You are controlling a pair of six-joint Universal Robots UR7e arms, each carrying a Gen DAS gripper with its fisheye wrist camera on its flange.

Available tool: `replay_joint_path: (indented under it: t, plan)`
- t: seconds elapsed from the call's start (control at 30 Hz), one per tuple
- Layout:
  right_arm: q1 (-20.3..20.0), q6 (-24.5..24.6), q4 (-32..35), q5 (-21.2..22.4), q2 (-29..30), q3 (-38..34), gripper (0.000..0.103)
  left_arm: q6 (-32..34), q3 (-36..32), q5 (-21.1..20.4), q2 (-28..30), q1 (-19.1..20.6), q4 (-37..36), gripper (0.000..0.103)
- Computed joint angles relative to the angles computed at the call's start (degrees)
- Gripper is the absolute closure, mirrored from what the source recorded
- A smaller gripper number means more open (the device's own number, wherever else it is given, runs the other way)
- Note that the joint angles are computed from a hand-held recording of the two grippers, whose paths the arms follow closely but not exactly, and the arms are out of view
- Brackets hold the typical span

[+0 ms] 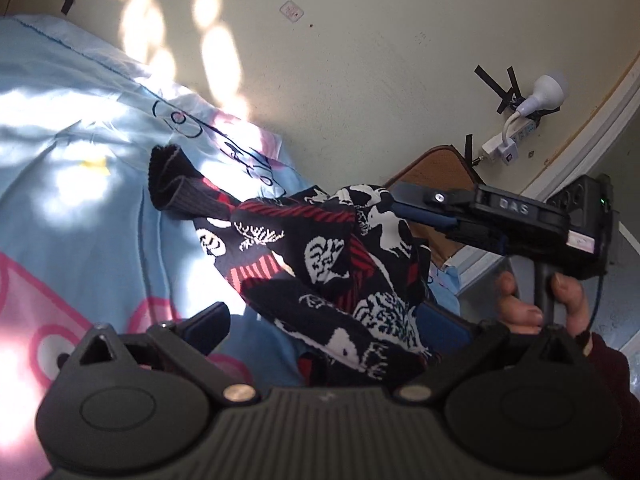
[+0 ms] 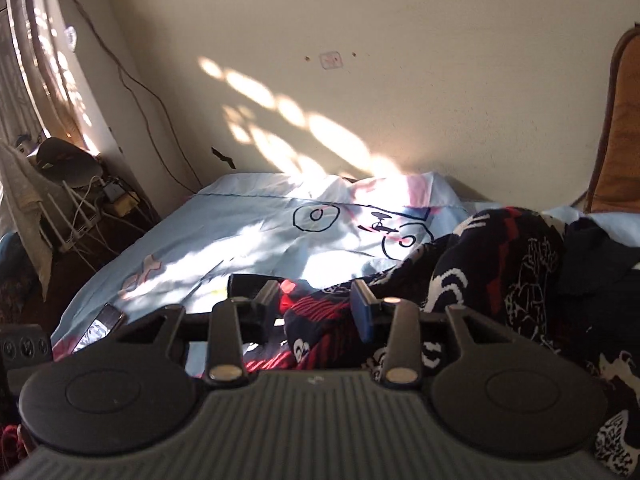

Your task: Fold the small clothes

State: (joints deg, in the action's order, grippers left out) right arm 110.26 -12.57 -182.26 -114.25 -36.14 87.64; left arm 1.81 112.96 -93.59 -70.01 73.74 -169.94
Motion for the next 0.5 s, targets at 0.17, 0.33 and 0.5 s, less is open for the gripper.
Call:
replay_joint_path:
  t: [0.17, 0.33, 0.5]
  plan:
    - [-3.1, 12.9, 10.8, -0.9, 5.6, -10.1, 0.086, -8.2, -5.5, -5.4, 4.4, 2.5, 10.0, 0.067]
    - [-2.3, 10.8, 1.4, 4.3, 1.7, -6.4, 0.093, -6.7, -3.0, -1.6, 2.6, 1.0, 4.8, 0.091]
    - [1.7, 7.0, -18.7, 5.8, -6.5, -0.6, 0.093, -3.0, -2.5, 2.1, -3.1, -1.1, -3.7, 0.091]
